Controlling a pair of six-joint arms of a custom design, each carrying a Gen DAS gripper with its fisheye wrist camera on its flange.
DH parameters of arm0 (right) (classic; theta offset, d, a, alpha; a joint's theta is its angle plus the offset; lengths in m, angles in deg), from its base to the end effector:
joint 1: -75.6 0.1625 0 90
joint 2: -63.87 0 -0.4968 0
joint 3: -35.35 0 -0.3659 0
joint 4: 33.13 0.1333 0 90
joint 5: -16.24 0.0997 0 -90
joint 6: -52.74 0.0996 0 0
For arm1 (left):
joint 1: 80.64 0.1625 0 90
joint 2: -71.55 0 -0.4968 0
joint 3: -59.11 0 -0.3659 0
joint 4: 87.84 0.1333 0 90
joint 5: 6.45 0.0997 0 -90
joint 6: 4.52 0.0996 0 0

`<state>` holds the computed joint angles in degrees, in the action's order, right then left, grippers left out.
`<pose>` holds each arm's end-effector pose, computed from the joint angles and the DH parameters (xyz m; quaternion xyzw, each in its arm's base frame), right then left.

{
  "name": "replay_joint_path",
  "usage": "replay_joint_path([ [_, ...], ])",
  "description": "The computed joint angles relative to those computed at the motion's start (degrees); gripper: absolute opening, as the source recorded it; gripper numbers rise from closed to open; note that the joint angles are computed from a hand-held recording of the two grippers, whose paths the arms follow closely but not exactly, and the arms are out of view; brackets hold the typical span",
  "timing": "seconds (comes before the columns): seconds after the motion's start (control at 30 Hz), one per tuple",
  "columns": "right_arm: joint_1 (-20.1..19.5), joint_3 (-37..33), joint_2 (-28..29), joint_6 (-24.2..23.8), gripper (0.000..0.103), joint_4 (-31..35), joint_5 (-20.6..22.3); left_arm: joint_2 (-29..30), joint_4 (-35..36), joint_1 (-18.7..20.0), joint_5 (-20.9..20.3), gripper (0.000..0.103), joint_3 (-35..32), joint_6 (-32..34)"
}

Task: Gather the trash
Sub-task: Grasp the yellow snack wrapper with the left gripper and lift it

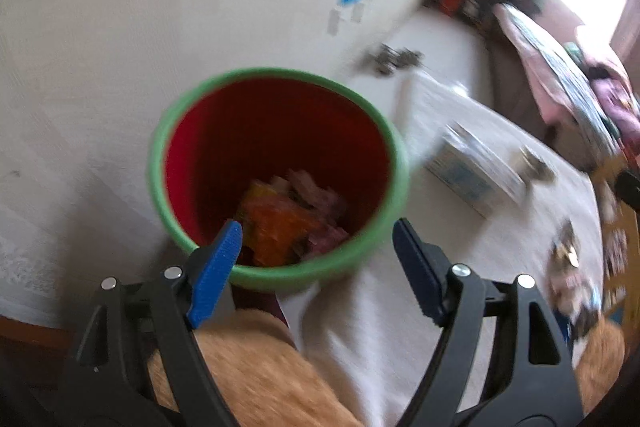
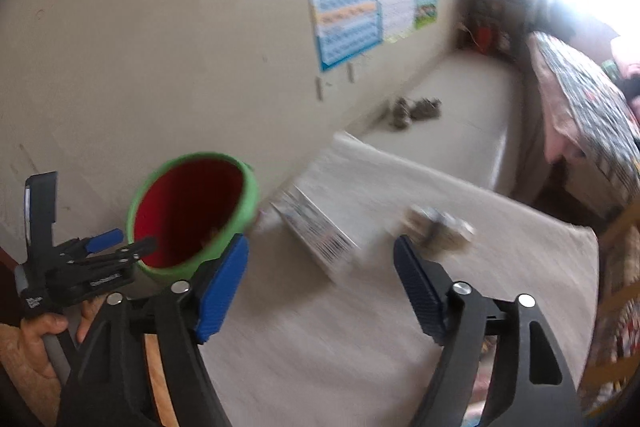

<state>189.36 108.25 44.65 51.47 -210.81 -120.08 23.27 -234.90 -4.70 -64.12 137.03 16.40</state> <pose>0.3812 -0.7139 0.0300 0.0783 -0.8833 0.3370 0.3165 -0.0075 -0.7980 0.3236 0.2175 0.9098 -0.2110 0.2836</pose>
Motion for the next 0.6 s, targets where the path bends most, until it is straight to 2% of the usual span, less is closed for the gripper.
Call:
replay_joint_path([
  [0.17,-1.1,12.6,-6.7,9.1,0.074,2.3,-1.6,-3.2,6.3,-1.7,-3.7,0.075,6.9,3.9],
  [0.27,-1.4,19.2,-9.8,15.1,0.074,2.4,-2.9,-5.0,15.5,-2.3,-7.1,0.075,9.4,4.2],
  [0.37,-2.0,26.1,-13.0,22.9,0.075,1.6,-1.8,-6.3,23.0,-3.0,-9.3,0.075,11.7,6.5],
  [0.5,-2.6,31.7,-15.4,30.6,0.075,3.2,0.0,-7.5,28.7,-4.6,-9.1,0.075,15.3,12.6],
  [0.6,-3.5,34.4,-16.1,34.3,0.075,3.2,2.8,-6.9,29.6,-5.2,-6.8,0.075,16.5,13.9],
])
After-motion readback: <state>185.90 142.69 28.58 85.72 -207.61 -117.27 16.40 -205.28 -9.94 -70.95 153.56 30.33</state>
